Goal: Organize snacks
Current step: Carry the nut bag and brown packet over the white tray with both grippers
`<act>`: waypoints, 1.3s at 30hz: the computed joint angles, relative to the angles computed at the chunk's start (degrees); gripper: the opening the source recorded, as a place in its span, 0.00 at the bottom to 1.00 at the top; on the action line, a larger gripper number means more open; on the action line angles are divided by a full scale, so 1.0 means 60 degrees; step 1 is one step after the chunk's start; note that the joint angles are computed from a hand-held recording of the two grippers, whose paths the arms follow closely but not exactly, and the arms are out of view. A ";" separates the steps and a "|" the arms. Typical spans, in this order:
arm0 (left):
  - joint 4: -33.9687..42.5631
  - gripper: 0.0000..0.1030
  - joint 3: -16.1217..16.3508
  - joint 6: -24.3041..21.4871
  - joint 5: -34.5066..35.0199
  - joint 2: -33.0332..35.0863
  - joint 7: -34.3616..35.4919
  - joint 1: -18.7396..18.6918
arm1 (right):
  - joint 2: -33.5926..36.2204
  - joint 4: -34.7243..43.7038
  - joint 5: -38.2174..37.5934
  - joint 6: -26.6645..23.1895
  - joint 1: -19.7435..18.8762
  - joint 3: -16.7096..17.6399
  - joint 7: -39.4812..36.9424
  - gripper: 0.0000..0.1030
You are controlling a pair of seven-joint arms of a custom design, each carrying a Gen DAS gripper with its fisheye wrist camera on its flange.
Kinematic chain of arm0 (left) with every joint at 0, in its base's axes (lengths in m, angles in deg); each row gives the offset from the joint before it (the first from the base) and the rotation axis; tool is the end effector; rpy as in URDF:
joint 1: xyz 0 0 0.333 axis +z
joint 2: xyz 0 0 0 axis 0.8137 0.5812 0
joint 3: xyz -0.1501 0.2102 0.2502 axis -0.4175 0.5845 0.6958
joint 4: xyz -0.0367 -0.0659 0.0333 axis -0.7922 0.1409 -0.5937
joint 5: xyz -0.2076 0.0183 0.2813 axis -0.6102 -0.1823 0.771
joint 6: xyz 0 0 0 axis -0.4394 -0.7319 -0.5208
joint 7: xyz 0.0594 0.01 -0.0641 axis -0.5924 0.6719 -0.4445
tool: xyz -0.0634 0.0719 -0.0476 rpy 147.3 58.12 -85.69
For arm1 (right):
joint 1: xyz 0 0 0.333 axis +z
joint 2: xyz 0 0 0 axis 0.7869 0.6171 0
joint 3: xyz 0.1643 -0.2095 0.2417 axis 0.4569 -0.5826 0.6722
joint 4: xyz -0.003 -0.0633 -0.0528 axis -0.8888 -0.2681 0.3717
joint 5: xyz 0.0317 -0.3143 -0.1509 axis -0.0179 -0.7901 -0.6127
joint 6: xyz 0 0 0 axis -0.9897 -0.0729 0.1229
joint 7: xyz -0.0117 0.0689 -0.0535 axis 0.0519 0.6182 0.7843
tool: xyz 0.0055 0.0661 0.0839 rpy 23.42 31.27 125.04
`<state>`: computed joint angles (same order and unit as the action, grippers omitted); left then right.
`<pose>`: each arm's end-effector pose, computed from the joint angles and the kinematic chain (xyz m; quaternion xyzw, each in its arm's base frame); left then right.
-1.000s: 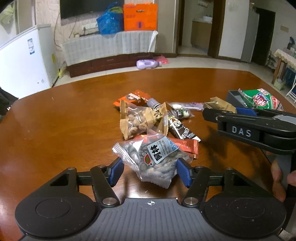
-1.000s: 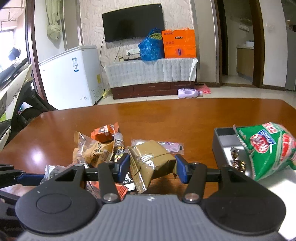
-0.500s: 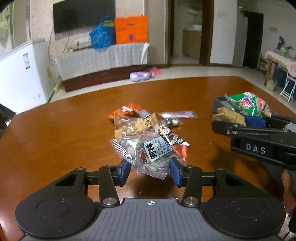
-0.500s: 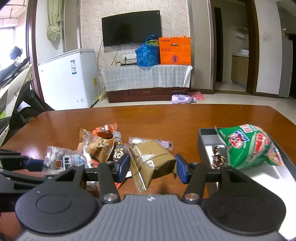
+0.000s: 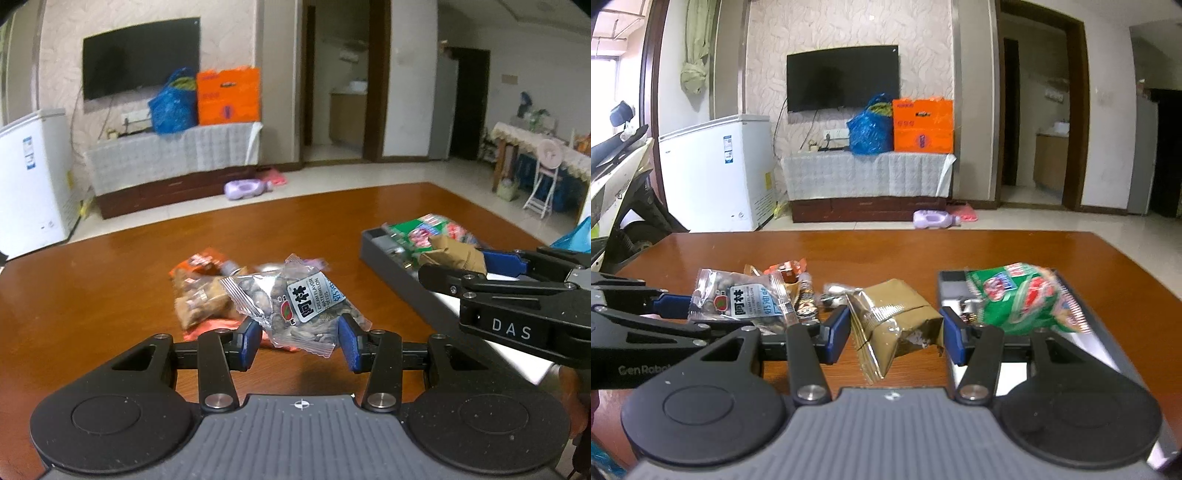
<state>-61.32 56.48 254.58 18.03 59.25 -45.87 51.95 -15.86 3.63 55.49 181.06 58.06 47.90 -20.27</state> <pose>0.6062 -0.0863 0.5098 -0.6775 0.5631 -0.3105 0.3572 0.6990 0.1824 0.4842 -0.7564 0.3717 -0.2178 0.4921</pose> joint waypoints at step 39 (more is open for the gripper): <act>0.2620 0.44 -0.4339 0.0787 -0.4135 0.3421 0.6612 0.1597 | 0.0798 0.0665 -0.6221 -0.0943 -0.0538 -0.2200 0.8729 0.52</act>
<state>-45.60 30.45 259.30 -6.78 79.77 -6.20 61.54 -11.07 7.63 18.16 175.40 54.83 34.69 32.11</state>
